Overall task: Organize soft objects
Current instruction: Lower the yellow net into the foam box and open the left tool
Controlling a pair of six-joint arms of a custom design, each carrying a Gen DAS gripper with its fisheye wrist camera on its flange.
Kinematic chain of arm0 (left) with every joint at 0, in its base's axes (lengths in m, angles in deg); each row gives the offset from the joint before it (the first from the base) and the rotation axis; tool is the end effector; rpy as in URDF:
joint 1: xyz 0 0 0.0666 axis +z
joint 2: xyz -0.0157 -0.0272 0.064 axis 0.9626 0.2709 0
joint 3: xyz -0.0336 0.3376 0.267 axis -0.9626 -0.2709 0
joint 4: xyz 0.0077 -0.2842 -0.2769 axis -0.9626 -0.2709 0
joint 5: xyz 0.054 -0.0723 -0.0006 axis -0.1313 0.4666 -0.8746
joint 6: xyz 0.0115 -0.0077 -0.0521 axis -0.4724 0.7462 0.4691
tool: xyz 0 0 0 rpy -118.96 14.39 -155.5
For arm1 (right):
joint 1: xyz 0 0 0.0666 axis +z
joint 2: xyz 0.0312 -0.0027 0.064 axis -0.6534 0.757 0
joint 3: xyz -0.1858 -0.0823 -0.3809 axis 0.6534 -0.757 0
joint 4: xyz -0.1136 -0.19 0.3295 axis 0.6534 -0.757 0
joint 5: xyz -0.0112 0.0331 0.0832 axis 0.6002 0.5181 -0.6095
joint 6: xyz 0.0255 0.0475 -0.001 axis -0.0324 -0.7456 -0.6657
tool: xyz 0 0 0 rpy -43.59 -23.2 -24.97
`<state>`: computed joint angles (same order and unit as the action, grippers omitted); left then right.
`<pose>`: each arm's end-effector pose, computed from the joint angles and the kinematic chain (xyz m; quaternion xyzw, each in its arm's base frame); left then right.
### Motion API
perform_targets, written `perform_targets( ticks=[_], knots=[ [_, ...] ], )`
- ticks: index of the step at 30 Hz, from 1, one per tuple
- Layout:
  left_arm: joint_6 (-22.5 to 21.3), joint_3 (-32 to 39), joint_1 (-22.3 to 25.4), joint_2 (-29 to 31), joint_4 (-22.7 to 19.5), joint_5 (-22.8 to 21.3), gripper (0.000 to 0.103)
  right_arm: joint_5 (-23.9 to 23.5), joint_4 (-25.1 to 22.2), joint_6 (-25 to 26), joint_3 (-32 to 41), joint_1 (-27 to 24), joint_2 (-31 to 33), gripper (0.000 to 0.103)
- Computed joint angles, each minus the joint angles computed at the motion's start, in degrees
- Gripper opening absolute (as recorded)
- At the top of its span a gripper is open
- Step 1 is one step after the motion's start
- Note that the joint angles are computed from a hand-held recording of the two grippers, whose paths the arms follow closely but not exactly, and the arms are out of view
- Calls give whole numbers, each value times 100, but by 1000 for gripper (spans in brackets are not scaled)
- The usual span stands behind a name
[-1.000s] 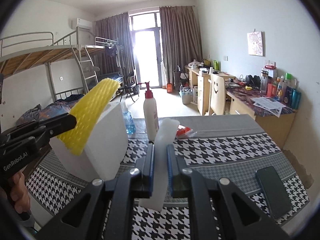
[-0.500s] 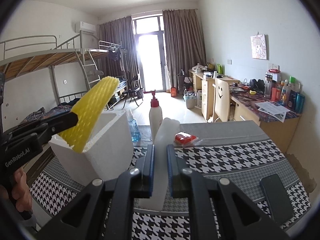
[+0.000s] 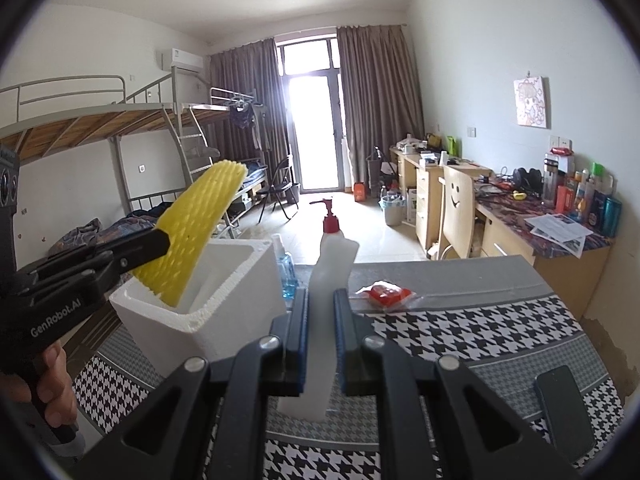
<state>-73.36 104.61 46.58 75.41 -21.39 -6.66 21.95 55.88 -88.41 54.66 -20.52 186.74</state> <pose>0.6005 -0.3013 0.3751 0.0340 0.8169 -0.0265 0.5752 0.6963 0.2639 0.3771 -0.1854 0.8145 0.1825 0.5186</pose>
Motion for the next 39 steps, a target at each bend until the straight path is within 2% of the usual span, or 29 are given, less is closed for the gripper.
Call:
perform_targets(
  ticks=[22,39],
  knots=[
    [217,90,221,38,-151,-394,10,-485,-306,121,708,168,385,15],
    [471,204,349,117,-514,-711,10,-740,-921,359,1473,371,768,15]
  ],
)
